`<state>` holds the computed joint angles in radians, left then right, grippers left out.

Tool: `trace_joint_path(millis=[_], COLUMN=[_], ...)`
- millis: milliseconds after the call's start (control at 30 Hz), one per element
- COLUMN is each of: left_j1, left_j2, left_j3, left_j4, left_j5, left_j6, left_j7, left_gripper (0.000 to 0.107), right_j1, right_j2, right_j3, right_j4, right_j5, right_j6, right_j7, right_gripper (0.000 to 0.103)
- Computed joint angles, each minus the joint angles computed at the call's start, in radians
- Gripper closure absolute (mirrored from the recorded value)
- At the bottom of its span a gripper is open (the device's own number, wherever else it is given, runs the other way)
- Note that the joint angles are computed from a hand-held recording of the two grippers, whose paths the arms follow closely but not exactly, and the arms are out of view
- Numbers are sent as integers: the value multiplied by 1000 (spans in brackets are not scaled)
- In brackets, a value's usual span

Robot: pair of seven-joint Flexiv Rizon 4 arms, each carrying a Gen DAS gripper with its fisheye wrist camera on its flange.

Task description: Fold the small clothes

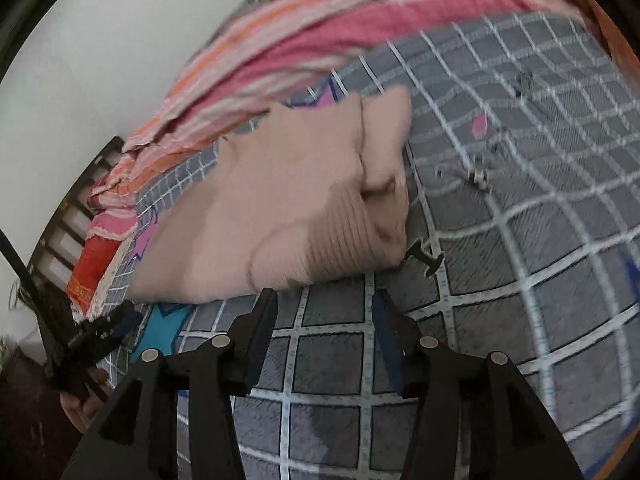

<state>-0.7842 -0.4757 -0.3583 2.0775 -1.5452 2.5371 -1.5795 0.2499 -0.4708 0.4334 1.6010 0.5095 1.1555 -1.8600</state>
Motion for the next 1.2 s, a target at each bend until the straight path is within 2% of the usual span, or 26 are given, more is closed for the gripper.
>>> trace_joint_path(millis=[133, 200, 267, 300, 367, 400, 433, 633, 867, 1200], left_j1=[45, 60, 66, 70, 81, 89, 81, 25, -55, -143], left_j2=[10, 9, 6, 4, 11, 19, 21, 46, 53, 12], left_j3=[52, 71, 80, 84, 79, 84, 87, 59, -1, -70], left_j4=[58, 75, 69, 67, 56, 71, 72, 72, 70, -3], left_j5=[162, 204, 199, 198, 164, 195, 197, 111, -5, -129], left_j6=[-63, -72, -76, -75, -104, -123, -112, -43, 33, 145], left_j7=[-177, -265, -297, -315, -302, -324, -326, -259, -227, -118], left_gripper=[50, 55, 60, 63, 88, 94, 95, 97, 97, 95], right_j1=[8, 8, 17, 31, 60, 65, 46, -29, -72, -92], right_j2=[-45, -71, -99, -111, -124, -130, -139, -74, 59, 227], right_j3=[-2, -2, -8, -18, -46, -49, -25, 61, 67, 10], right_j4=[-58, -94, -129, -141, -153, -159, -174, -116, 24, 190], right_j5=[20, 30, 28, 12, -34, -51, -47, 24, 133, 335], right_j6=[3, -9, -10, -5, 2, 2, -17, 15, -17, -59], right_j7=[64, 102, 140, 161, 212, 229, 220, 128, 30, -144], right_gripper=[54, 54, 56, 59, 74, 93, 93, 94, 94, 94])
